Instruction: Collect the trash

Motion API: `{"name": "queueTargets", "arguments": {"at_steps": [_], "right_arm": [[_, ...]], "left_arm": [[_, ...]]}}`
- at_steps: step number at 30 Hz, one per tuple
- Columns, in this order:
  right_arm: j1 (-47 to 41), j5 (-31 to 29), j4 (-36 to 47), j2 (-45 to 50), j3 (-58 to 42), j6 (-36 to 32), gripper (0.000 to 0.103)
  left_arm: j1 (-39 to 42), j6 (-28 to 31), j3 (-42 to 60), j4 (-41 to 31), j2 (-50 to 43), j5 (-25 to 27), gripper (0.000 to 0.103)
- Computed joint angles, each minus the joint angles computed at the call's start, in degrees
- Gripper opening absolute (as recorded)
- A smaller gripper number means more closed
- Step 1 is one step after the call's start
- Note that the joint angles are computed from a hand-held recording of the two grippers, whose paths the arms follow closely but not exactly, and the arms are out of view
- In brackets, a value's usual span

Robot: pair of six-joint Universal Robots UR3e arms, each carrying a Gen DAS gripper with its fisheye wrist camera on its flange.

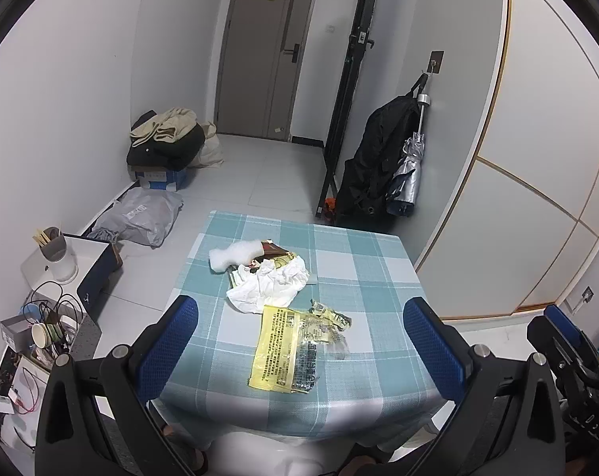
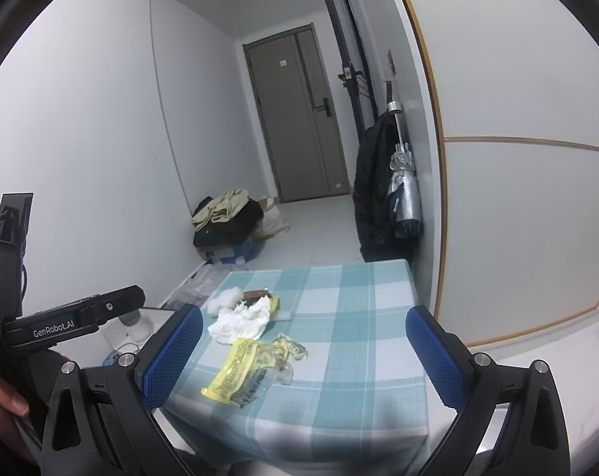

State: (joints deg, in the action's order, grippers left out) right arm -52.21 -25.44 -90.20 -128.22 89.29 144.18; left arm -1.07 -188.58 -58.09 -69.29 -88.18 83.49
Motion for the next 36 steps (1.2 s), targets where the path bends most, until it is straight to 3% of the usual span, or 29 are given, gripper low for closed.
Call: {"name": "queueTargets", "arguments": {"at_steps": [21,30,36], "right_arm": [[1.5,-1.1,-3.2,0.2,1.6,1.9,0.103],[7.8,-6.2,-15.3,4.7,3.0,9.8,0.103],[14.6,-11.4,-22.7,12.0,1.0,14.0,0.103]], "left_arm": [[0.6,0.4,1.0,-1.1,-1.4,-1.6,0.102],[3.1,0.0,1.1,-2.3,-2.6,-4.5,0.102],[6.3,1.7,2.5,-6.3,-5.1,-11.5,0.102]]}}
